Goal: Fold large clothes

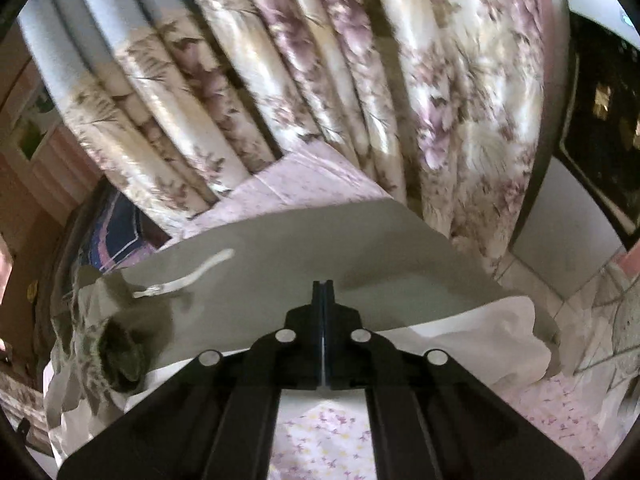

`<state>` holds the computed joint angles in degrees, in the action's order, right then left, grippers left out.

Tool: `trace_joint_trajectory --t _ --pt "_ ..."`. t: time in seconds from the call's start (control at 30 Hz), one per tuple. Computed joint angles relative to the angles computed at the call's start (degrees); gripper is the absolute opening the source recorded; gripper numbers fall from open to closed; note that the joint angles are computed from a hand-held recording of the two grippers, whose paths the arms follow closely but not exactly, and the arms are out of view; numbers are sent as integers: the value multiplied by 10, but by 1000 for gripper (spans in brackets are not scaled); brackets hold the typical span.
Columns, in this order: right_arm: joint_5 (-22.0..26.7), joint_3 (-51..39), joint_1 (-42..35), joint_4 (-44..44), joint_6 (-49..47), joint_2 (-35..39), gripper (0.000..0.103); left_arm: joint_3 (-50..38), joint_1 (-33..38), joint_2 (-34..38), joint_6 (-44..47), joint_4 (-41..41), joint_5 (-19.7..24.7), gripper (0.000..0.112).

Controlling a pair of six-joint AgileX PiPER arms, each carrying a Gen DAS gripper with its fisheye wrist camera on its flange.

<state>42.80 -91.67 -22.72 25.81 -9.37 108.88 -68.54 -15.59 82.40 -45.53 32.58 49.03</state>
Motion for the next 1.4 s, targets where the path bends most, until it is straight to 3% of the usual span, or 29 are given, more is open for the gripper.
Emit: trace_joint_trajectory --t 0.1,0.17,0.2,0.3,0.53,0.7,0.77,0.93,1.03,1.1,1.17,1.2,1.23,1.3,1.4 --pt "34 4 -16 12 35 -2 6 2 5 -3 -2 -4 -5 100" --pt "35 31 -28 19 50 -9 43 9 9 -8 -7 -7 -15 100" --pt "25 51 -36 30 53 -14 74 11 10 -9 -10 -6 -18 100" --pt "2 95 -57 52 69 -27 75 20 5 -13 -28 13 -23 100" --pt "29 116 -68 101 78 -41 75 38 5 -31 -64 15 -62 100" --pt "29 174 -88 152 36 -72 78 47 -66 -27 -105 67 -45 100" --pt "36 158 -90 145 52 -49 79 45 -83 -19 -111 79 -38 100" --pt "-3 112 -70 125 68 -13 82 35 -87 4 -97 55 -40 100" --pt "-15 67 -41 60 95 14 82 37 -89 11 -97 54 -35 100" --pt "-38 65 -38 74 58 21 77 34 -86 17 -81 35 -36 100" --pt "-50 70 -48 103 11 25 50 34 -80 19 -60 10 -41 100" --pt "-48 71 -57 125 -16 27 30 33 -80 20 -52 2 -43 100" --pt "-46 75 -69 160 -51 28 21 35 -82 20 -54 6 -42 100" --pt "-29 76 -92 224 -126 26 15 33 -84 24 -58 14 -39 100" --pt "-25 64 -91 210 -149 14 11 29 -77 31 -48 1 -41 100"
